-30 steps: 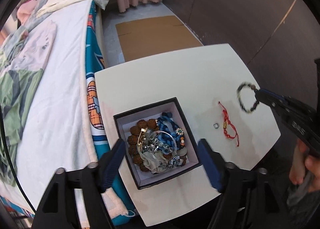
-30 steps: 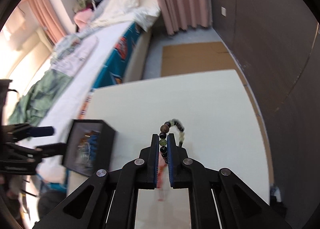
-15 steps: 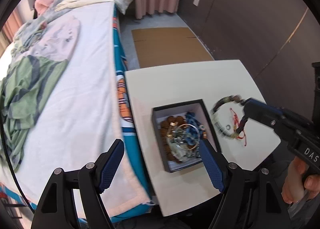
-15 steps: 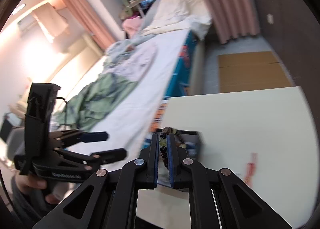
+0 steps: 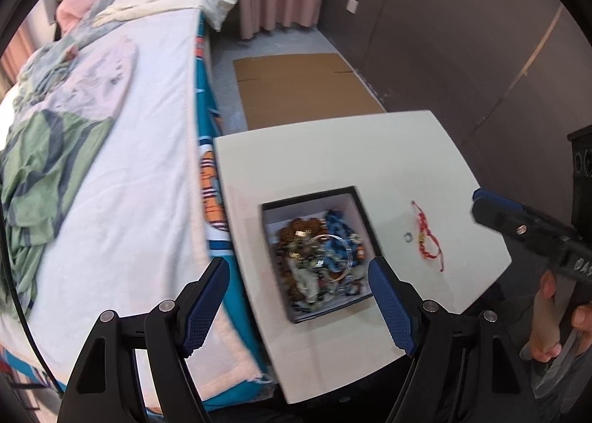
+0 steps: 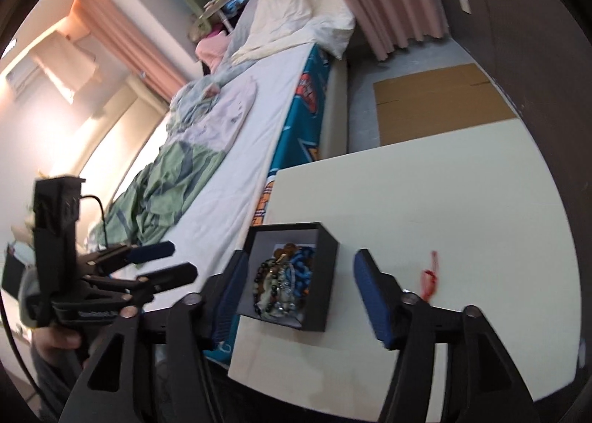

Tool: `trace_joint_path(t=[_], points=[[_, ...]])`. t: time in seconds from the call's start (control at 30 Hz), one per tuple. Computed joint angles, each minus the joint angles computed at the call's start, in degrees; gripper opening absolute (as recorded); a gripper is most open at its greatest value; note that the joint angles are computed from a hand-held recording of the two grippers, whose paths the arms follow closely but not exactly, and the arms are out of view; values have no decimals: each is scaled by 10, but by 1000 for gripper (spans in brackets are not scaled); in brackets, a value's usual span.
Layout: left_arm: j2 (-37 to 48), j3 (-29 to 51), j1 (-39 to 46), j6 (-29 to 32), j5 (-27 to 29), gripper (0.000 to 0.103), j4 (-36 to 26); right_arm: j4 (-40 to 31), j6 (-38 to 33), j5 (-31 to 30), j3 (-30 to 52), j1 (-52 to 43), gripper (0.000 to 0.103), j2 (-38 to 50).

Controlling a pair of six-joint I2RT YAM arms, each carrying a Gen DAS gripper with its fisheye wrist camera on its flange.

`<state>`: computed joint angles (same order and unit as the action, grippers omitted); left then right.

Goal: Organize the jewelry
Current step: 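Carry the bangle into the box with the left gripper while the right drops the bead bracelet in, then lower the left gripper onto the red string bracelet and grasp it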

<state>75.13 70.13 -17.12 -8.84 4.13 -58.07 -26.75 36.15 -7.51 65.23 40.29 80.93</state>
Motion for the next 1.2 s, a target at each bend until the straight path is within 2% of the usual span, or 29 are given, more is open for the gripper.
trace_joint_path(t=[0.13, 0.4, 0.6, 0.77, 1.0, 1.07, 1.2], points=[[25, 11, -52, -14, -11, 78, 9, -23, -10, 13, -19, -24, 70, -34], [91, 57, -133, -43, -29, 78, 26, -68, -25, -5, -56, -88, 70, -69], [160, 97, -174, -58, -23, 77, 36, -93, -33, -26, -83, -136, 70, -89], [224, 137, -197, -63, -9, 67, 33, -103, -50, -43, -110, -180, 70, -111], [297, 181, -218, -65, -7, 64, 30, -124, -75, -47, -126, -218, 70, -125], [320, 197, -222, -68, -6, 58, 29, -129, -84, -50, -129, -230, 70, -123], [365, 232, -229, -76, -7, 56, 23, -136, -92, -59, -134, -255, 70, -115]])
